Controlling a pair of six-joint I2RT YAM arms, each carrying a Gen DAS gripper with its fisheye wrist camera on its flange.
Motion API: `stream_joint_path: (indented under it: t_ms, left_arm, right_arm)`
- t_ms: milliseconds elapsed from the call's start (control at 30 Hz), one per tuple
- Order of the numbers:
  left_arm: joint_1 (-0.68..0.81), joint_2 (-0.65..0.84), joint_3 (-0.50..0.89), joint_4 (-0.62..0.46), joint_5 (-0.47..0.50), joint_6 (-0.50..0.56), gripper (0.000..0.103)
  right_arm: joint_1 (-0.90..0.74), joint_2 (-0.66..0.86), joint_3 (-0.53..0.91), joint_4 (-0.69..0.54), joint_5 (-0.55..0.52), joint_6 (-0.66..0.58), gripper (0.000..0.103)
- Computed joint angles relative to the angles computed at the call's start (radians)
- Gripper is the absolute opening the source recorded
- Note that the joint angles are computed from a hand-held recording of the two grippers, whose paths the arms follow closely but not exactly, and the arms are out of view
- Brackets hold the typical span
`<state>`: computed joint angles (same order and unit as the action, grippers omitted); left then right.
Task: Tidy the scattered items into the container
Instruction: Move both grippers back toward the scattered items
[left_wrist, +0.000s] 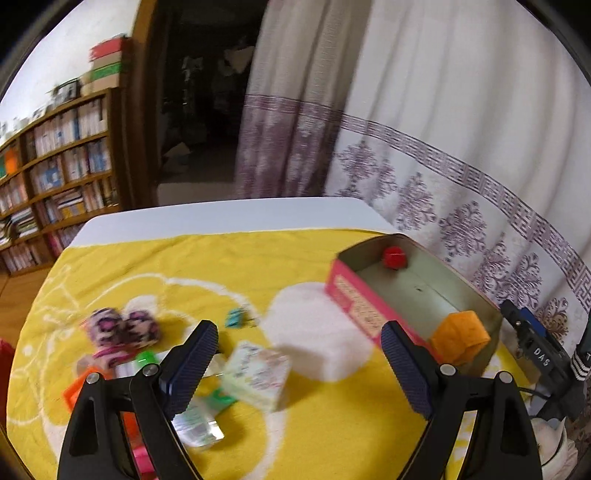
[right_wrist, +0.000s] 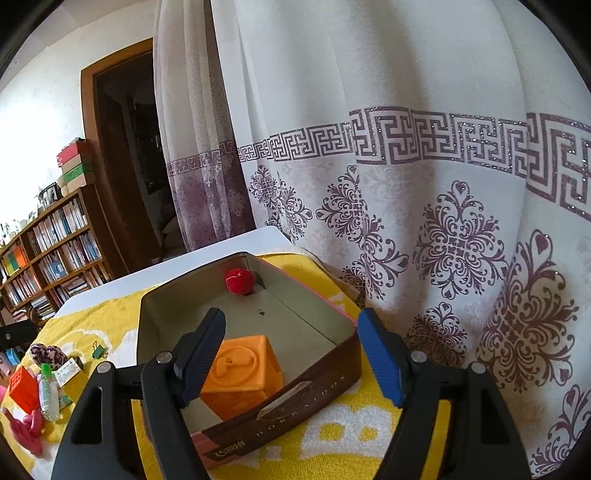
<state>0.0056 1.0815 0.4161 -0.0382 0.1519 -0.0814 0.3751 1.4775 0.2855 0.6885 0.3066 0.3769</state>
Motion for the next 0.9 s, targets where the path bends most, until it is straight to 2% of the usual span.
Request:
stream_joint_path:
  t_ms: [133,333,467,633,800,900]
  left_arm:
    - [0.135,-0.048,-0.026,-0.027,0.058,0.05,0.092]
    - [0.298,-0.126,-0.066,-0.036,0.07,0.113,0.092]
    - [0.391,-0.123,-0.073,-0.033,0.118,0.151,0.092]
    - [0.494,-0.074,-0.074,-0.016,0.177,0.186,0.092]
    - [0.558,0.004,-0.068,0.017,0.194,0.191,0.092]
    - [0.596,0.034,-0.069,0.035,0.22,0.201,0.092]
  right_arm:
    - [0.003,-0.011,0.019,-0.048,-0.016,0.001,0.078]
    - [0.065,-0.095,0.046,-0.15,-0.017,0.018,0.08]
    - [0.129,-0.099,0.097,-0.203,-0.083,0.024,0.08]
    - [0.247,-0.039,0.178,-0.236,-0.152,0.009,0.08]
    - [0.339,0.09,0.282,-0.25,-0.249,-0.023,0.081]
    - [0.389,0.167,0.357,-0.291,-0.26,-0.053,0.081]
